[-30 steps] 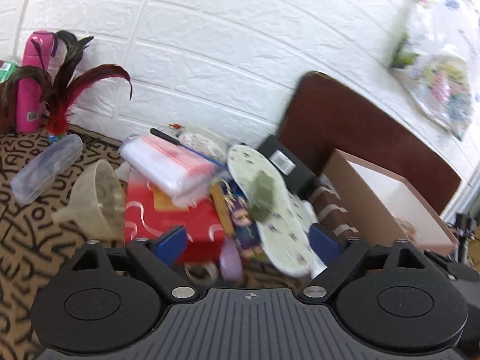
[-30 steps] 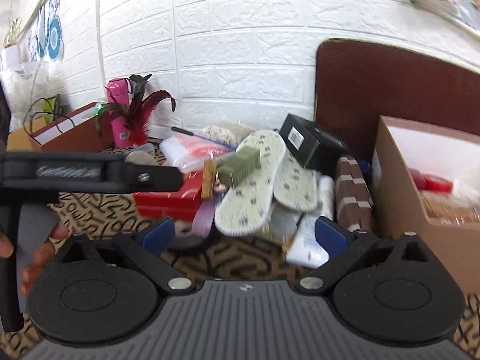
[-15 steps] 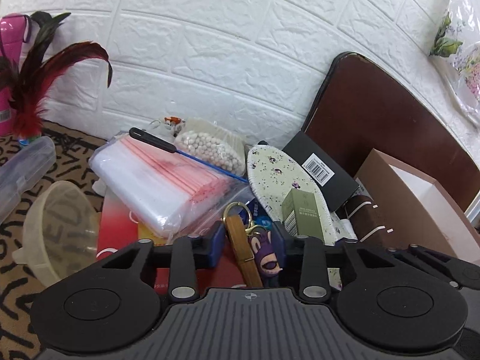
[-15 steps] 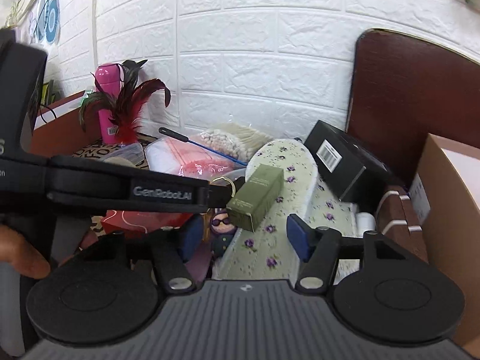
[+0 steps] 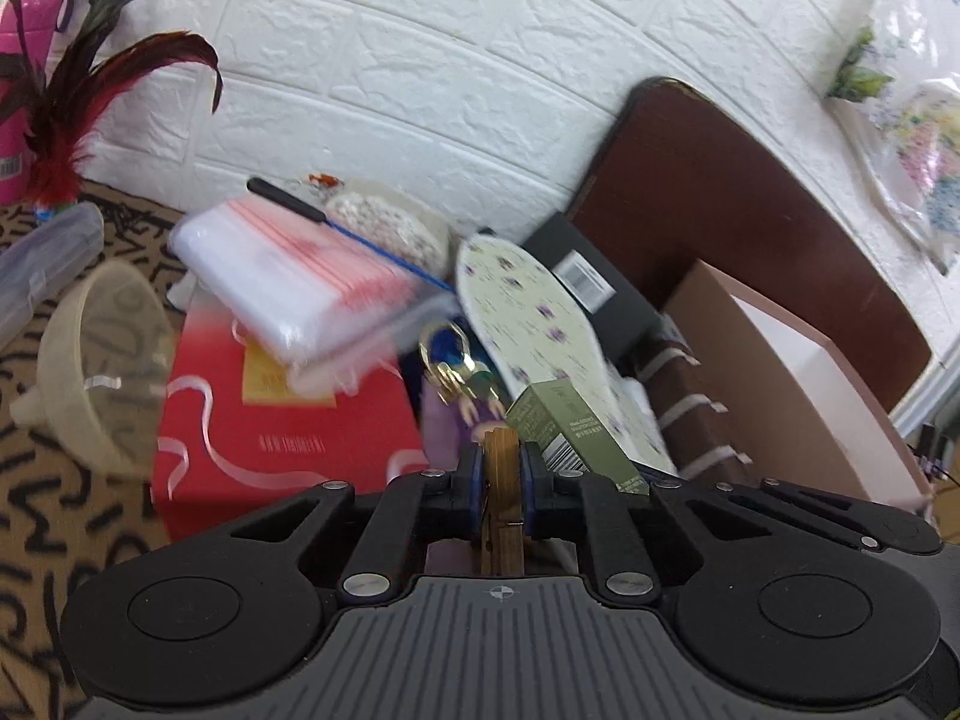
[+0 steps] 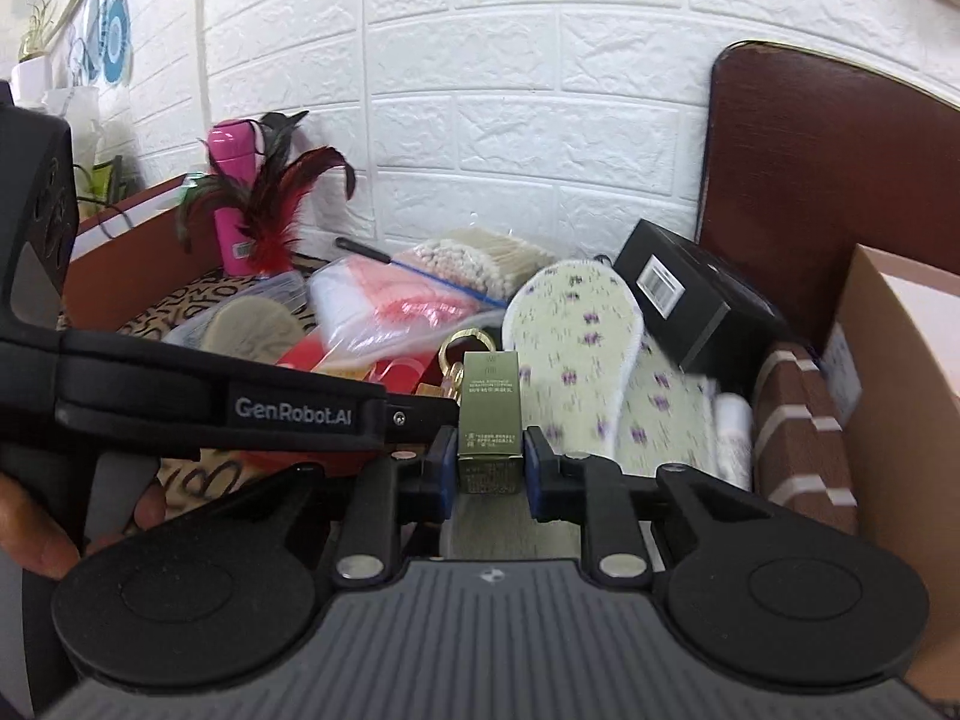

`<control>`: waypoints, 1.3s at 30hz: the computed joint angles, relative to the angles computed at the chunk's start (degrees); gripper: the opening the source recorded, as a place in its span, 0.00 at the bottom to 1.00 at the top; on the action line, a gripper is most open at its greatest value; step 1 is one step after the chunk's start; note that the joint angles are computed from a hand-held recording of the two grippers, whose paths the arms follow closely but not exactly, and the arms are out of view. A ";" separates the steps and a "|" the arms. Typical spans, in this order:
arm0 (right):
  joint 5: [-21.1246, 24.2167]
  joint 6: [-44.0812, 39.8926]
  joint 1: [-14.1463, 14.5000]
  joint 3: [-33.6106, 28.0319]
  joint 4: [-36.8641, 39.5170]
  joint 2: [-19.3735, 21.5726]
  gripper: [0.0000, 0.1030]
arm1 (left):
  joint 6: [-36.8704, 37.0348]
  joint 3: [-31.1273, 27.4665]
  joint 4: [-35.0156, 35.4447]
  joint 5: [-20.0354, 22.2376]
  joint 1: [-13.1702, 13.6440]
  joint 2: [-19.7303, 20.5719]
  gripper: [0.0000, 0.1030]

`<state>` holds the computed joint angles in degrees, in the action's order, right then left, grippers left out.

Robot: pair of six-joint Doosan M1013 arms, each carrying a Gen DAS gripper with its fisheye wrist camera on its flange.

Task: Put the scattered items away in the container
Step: 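Close the right gripper on the small green box and lift it, then grasp the wooden clothespin with the left gripper while the right gripper holds the green box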

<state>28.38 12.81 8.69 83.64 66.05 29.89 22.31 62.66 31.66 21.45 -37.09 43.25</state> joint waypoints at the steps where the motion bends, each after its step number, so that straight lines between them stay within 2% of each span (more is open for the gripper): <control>1: 0.61 -0.32 -0.45 1.18 0.51 -0.84 0.25 | 0.47 1.20 -0.54 -0.37 -0.48 -0.65 0.09; 5: 3.07 0.20 -2.46 6.97 -0.44 -4.61 0.25 | 2.45 6.50 -3.44 -2.25 -2.72 -3.12 0.09; 10: 4.26 3.54 -4.86 15.02 -4.79 -9.26 0.25 | 10.97 10.80 -14.25 -2.84 -5.53 -4.74 0.09; 11: 4.46 4.59 -5.27 16.34 -5.53 -10.03 0.25 | 12.38 11.24 -15.59 -2.70 -6.02 -4.90 0.12; 13: 4.29 5.69 -6.05 19.02 -6.27 -11.62 0.25 | 12.32 11.50 -13.44 -0.79 -7.16 -5.12 0.37; 14: 3.61 6.23 -6.24 20.14 -7.22 -12.33 0.25 | 8.85 11.41 -8.47 1.31 -7.92 -5.16 0.50; 15: 3.01 6.14 -6.42 21.01 -7.81 -12.88 0.25 | 5.71 11.39 -4.05 3.12 -8.50 -5.23 0.55; 16: 2.31 6.02 -6.59 21.76 -8.10 -13.35 0.26 | 4.02 11.62 -1.58 3.95 -8.86 -5.39 0.58; 19: 1.82 6.83 -7.08 22.51 -8.39 -13.78 0.29 | 5.74 11.95 -4.36 4.01 -8.76 -5.75 0.59; 22: 2.59 5.13 -7.38 22.64 -5.65 -13.67 0.29 | 6.88 11.34 -4.92 5.11 -8.95 -5.62 0.63; 27: 2.45 1.93 -7.52 22.51 -2.70 -13.36 0.29 | 10.80 9.84 -6.50 6.18 -9.12 -4.66 0.60; 29: 3.19 2.67 -7.72 22.24 -3.45 -13.15 0.29 | 12.23 9.22 -7.50 6.81 -9.05 -4.33 0.36; 30: 3.56 3.60 -7.74 22.06 -4.57 -13.09 0.29 | 12.47 8.96 -7.72 7.44 -9.01 -4.23 0.30; 31: 3.94 4.40 -7.72 21.92 -5.65 -13.04 0.28 | 12.96 8.91 -8.18 7.68 -8.92 -4.27 0.18; 33: 5.49 4.27 -7.86 21.85 -5.99 -13.04 0.28 | 14.22 9.12 -9.91 7.84 -8.60 -4.55 0.12; 35: 6.81 2.77 -8.06 21.96 -4.74 -13.10 0.28 | 12.68 9.48 -8.67 8.56 -8.57 -4.86 0.12; 36: 6.82 2.44 -8.01 22.04 -4.30 -13.16 0.28 | 12.24 9.65 -8.36 8.76 -8.53 -5.00 0.16; 37: 6.57 2.28 -7.94 22.04 -3.94 -13.17 0.28 | 12.62 9.88 -9.01 8.45 -8.41 -5.15 0.33; 39: 6.05 2.75 -7.78 21.85 -3.91 -13.03 0.29 | 13.38 10.06 -10.15 7.61 -8.27 -5.27 0.37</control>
<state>34.44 15.57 0.91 105.48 62.14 16.86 35.69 72.72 21.52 29.06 -45.36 37.98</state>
